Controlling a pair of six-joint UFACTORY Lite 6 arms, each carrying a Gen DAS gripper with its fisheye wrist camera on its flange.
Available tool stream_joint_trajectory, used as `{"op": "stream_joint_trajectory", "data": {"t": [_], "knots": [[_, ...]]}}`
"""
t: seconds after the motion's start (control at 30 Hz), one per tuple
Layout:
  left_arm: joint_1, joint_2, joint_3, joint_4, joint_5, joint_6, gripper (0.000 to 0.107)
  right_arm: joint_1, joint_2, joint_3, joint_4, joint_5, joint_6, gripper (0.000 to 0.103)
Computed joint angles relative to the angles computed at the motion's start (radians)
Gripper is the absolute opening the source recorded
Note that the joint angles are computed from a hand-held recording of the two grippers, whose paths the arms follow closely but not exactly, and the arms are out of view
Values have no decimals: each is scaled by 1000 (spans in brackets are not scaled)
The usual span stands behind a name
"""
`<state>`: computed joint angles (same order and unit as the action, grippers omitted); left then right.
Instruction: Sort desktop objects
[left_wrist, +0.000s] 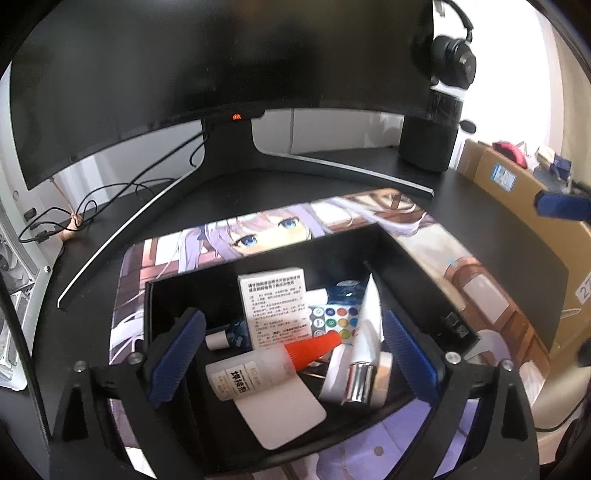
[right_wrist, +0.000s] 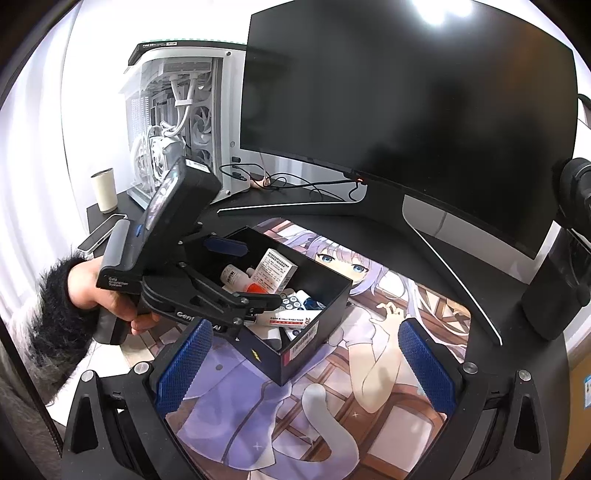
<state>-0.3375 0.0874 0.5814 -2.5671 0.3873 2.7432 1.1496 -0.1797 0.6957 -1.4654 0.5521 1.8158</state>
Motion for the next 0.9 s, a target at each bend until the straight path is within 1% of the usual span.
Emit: {"op": "stream_joint_trajectory", "data": {"t": [0.07,0.17,0.33,0.5,0.67,0.77,0.8,0.83,0.9], "knots": [[5,-37,-20,-2,-2,-4,103,-2,0,-2,-12,-4,14,102],[16,-96,-57,-3,1,2,103,1,14,3,-28,-5,35,102],[18,-179,-122,-116,-5,121,103,14,50,16,-70,3,102,102],[72,-260,-193,-64,4,76,103,27,89,23,-107,33,184,102],[131,-401,-293,-34,-5,40,103,59,142,29,-127,105,274,102],[142,-489,-353,-90,-16,97,103,75,170,31,-140,135,319,102],[150,-522,-371,-85,-25,94,103,80,181,33,-145,143,334,102],[162,-555,-388,-71,-39,75,103,85,191,36,-149,151,345,102],[196,-605,-413,13,-46,-5,103,91,211,42,-162,160,376,102]]}}
